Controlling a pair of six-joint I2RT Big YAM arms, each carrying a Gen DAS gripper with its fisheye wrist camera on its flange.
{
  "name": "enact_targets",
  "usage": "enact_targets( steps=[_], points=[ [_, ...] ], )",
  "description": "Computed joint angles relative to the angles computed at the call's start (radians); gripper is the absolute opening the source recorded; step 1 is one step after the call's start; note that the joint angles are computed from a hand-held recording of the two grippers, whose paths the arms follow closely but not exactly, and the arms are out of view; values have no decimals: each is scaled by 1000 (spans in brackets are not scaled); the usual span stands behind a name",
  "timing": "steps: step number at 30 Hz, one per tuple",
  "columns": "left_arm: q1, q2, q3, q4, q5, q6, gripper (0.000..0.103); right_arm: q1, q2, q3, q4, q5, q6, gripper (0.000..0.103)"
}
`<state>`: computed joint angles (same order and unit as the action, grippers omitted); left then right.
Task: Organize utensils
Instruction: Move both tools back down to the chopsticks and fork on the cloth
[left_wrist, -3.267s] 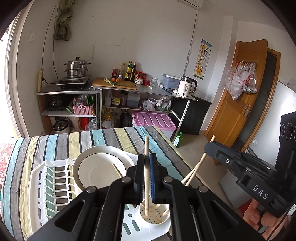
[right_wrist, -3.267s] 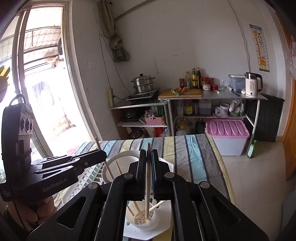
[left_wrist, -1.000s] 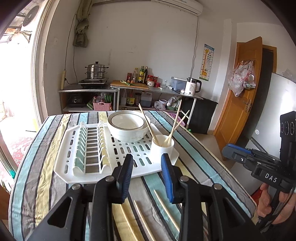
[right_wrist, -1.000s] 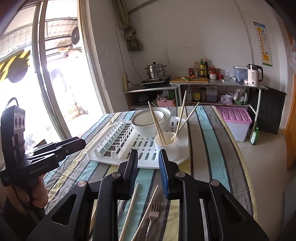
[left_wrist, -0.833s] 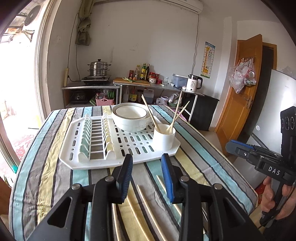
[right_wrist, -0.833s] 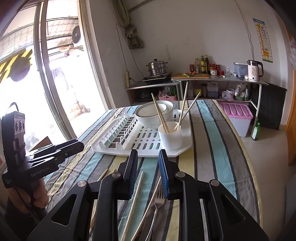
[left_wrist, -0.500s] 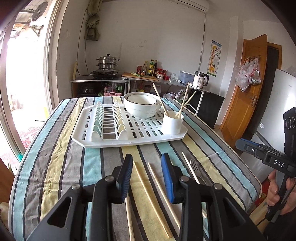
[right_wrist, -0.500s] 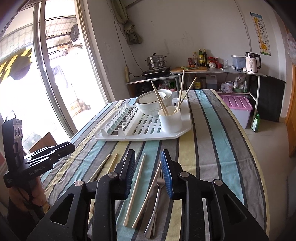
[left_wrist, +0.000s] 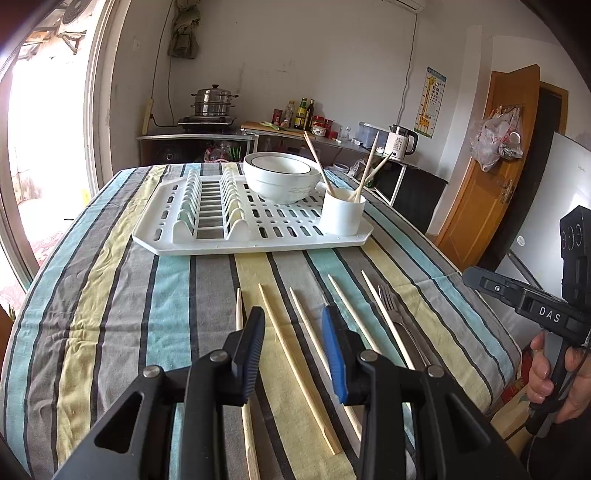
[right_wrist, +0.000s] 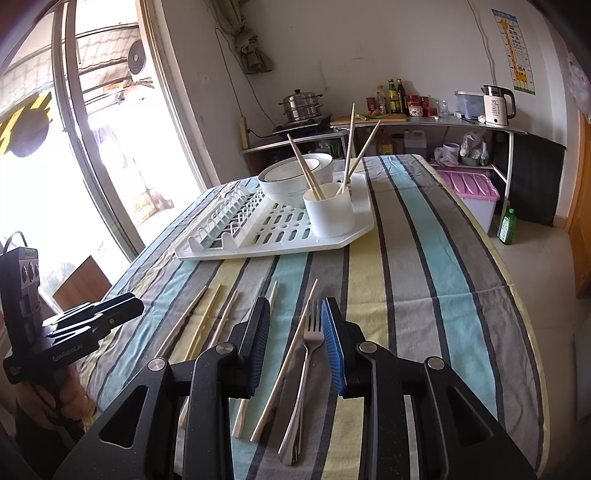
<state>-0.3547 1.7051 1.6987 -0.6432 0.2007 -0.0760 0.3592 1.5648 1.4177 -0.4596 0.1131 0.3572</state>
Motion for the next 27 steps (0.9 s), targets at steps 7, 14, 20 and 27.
enact_targets(
  steps=[7,14,20,27],
  points=[
    [-9,47,56,-58,-12,-4,34,-9,34,23,-25,-13,12,30],
    [-14,128,158,-166,-41,-10,34,-22,86,71,-81,-32,20,32],
    [-15,200,248,-245,-51,-29,34,-26,146,134,-141,-31,22,38],
    [-15,277,356,-330,-69,-43,34,-32,215,213,-210,-43,26,38]
  ],
)
